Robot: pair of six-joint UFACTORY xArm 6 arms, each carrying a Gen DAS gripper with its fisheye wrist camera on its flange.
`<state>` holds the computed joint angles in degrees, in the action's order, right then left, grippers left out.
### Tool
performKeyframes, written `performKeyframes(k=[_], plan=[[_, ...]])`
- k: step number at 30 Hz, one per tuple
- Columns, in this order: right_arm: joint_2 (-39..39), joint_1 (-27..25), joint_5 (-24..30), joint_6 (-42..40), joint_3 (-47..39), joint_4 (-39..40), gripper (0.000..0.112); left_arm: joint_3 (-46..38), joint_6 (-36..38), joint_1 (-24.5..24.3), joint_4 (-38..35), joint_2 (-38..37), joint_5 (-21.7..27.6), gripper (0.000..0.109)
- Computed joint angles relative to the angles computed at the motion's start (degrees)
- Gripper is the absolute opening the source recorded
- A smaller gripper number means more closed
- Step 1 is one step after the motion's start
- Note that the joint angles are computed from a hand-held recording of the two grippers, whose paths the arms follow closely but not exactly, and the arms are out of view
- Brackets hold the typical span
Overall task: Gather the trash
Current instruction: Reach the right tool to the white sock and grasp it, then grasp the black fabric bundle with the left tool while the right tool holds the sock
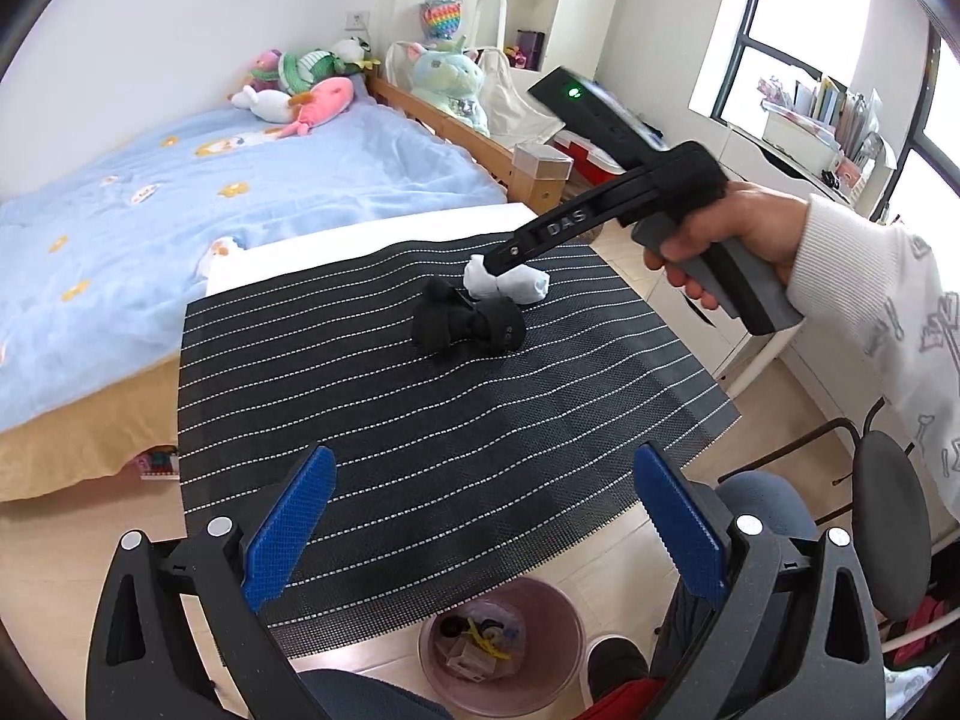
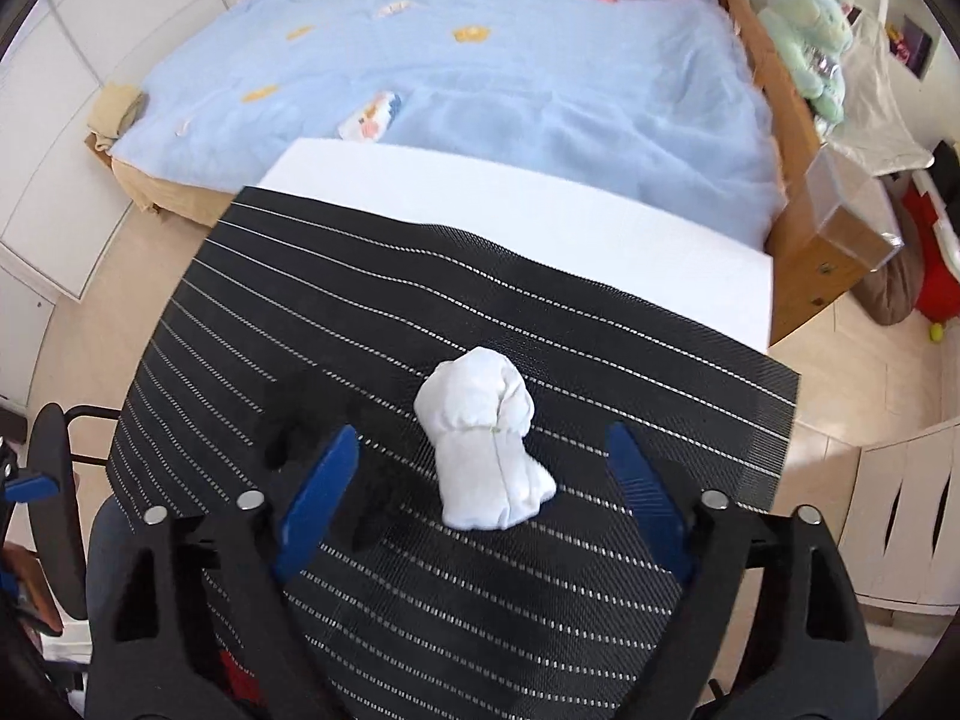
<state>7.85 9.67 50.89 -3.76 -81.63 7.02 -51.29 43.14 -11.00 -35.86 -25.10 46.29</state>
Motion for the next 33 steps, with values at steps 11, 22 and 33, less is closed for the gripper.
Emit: performKeyframes(k=[11, 22, 33], plan=[[3.4, 0.1, 1.7, -0.8, -1.3, 0.9, 0.04, -1.2, -1.0, 0.0, 0.1, 2.2, -0.2, 0.095], [1.1, -0.3, -1.7, -0.5, 1.6, 2.2, 0.031, -3.9, -0.8, -1.4, 0.1, 5.2, -1.5, 0.095], [-5.0, -1.3, -4.6, 0.5, 6.2, 3.9, 0.031, -9.6, -1.8, -4.5, 1.3, 11.6, -3.5, 0.095]])
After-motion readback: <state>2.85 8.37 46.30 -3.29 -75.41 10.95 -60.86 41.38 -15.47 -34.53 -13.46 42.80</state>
